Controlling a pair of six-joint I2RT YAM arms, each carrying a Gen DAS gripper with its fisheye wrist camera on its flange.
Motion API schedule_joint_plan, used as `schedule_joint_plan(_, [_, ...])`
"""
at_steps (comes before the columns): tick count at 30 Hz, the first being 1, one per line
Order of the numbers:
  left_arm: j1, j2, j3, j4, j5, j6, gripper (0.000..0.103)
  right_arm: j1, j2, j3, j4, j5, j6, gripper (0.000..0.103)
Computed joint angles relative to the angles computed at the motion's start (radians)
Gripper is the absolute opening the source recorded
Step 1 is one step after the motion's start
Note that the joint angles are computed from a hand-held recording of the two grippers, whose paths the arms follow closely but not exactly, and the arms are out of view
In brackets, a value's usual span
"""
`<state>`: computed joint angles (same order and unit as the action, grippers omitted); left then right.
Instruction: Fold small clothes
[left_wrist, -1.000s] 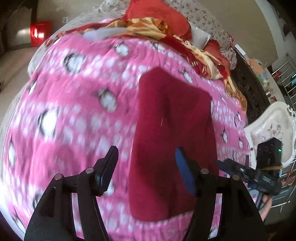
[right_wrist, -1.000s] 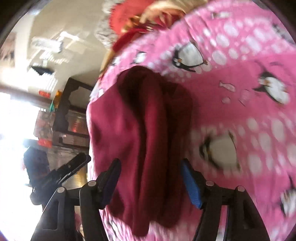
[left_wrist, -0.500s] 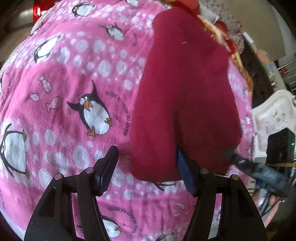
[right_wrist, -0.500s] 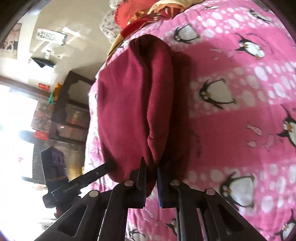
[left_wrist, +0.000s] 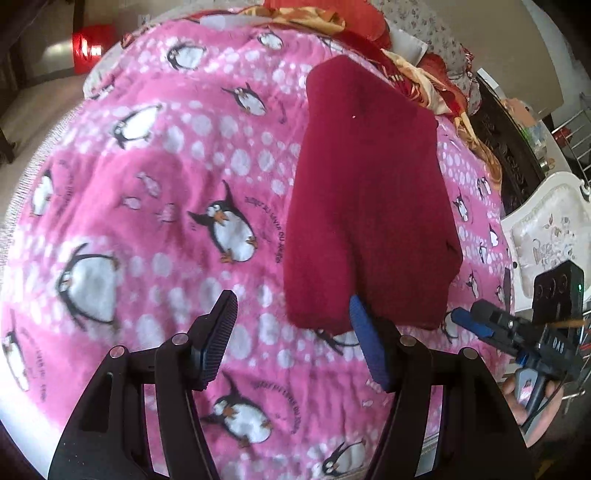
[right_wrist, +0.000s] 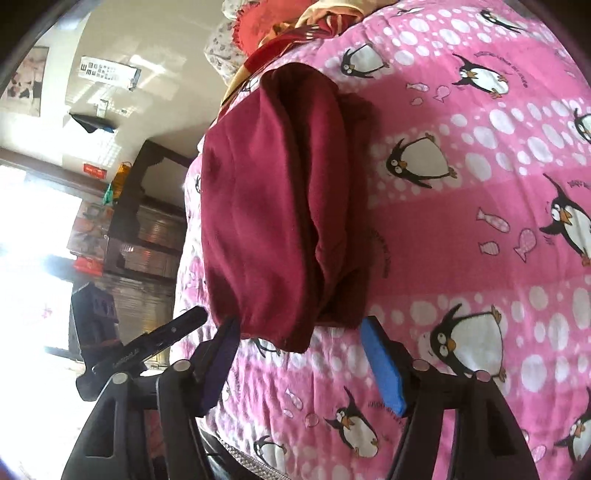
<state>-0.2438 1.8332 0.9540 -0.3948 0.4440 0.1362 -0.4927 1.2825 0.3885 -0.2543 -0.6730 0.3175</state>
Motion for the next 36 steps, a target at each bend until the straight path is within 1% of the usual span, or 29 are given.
schedule_joint_plan(2, [0.026, -0.043, -0.032, 0.007, 0.013, 0.016, 0.063, -0.013, 0.004, -0.001, -0.004, -0.010, 0.002, 0.068])
schedule_joint_plan(3, [0.051, -0.073, -0.051, 0.022, 0.046, 0.002, 0.063, -0.057, -0.003, -0.011, -0.030, -0.034, -0.043, 0.068])
schedule_joint_plan(5, [0.083, -0.128, -0.108, 0.083, 0.077, -0.075, 0.064, -0.062, -0.020, -0.007, -0.048, -0.046, -0.039, 0.068])
schedule_joint_plan(6, [0.105, -0.148, -0.139, 0.122, 0.114, -0.128, 0.064, -0.102, -0.004, 0.012, -0.090, -0.063, -0.091, 0.069])
schedule_joint_plan(7, [0.101, -0.148, -0.142, 0.132, 0.121, -0.148, 0.064, -0.112, -0.001, 0.018, -0.112, -0.065, -0.110, 0.069])
schedule_joint_plan(8, [0.087, -0.141, -0.127, 0.120, 0.109, -0.138, 0.064, -0.098, 0.001, 0.027, -0.123, -0.056, -0.101, 0.069])
schedule_joint_plan(9, [0.066, -0.139, -0.116, 0.112, 0.072, -0.117, 0.064, -0.124, -0.008, 0.033, -0.174, -0.052, -0.148, 0.069])
schedule_joint_plan(10, [0.053, -0.144, -0.112, 0.117, 0.034, -0.113, 0.064, -0.099, -0.001, 0.039, -0.167, -0.054, -0.139, 0.069])
schedule_joint_plan(11, [0.047, -0.152, -0.121, 0.129, 0.018, -0.119, 0.064, -0.080, -0.003, 0.050, -0.177, -0.047, -0.138, 0.069])
schedule_joint_plan(13, [0.056, -0.133, -0.096, 0.086, 0.058, -0.095, 0.064, -0.059, -0.017, 0.060, -0.180, -0.048, -0.127, 0.070])
schedule_joint_plan(14, [0.054, -0.112, -0.069, 0.054, 0.073, -0.082, 0.064, -0.051, -0.030, 0.054, -0.168, -0.054, -0.112, 0.076])
schedule_joint_plan(16, [0.043, -0.091, -0.032, 0.024, 0.063, -0.073, 0.064, -0.064, -0.041, 0.037, -0.134, -0.077, -0.092, 0.083])
schedule_joint_plan(18, [0.032, -0.066, 0.016, -0.008, 0.048, -0.049, 0.064, -0.070, -0.020, 0.029, -0.103, -0.087, -0.083, 0.083])
schedule_joint_plan(23, [-0.015, 0.042, 0.205, -0.109, 0.022, -0.012, 0.064, -0.060, 0.054, 0.044, -0.009, -0.063, -0.039, 0.083])
schedule_joint_plan(25, [-0.036, 0.119, 0.322, -0.159, 0.014, -0.026, 0.064, -0.056, 0.094, 0.072, 0.016, -0.048, -0.024, 0.083])
schedule_joint_plan(26, [-0.040, 0.143, 0.359, -0.175, 0.018, -0.030, 0.064, -0.052, 0.133, 0.100, 0.031, -0.049, -0.016, 0.083])
schedule_joint_plan(27, [-0.048, 0.191, 0.428, -0.206, 0.028, -0.032, 0.064, -0.045, 0.148, 0.115, 0.037, -0.047, -0.008, 0.083])
schedule_joint_plan(29, [-0.064, 0.261, 0.534, -0.246, 0.023, -0.046, 0.064, -0.032, 0.209, 0.172, 0.050, -0.033, 0.000, 0.083])
schedule_joint_plan(32, [-0.085, 0.386, 0.734, -0.319, 0.021, -0.073, 0.064, -0.020, 0.332, 0.295, 0.061, -0.010, 0.014, 0.083])
schedule_joint_plan(35, [-0.099, 0.527, 0.964, -0.402, 0.020, -0.103, 0.064, -0.006, 0.449, 0.433, 0.050, 0.007, 0.025, 0.083])
schedule_joint_plan(36, [-0.105, 0.600, 1.080, -0.458, 0.021, -0.111, 0.064, -0.001, 0.491, 0.484, 0.043, 0.014, 0.032, 0.083])
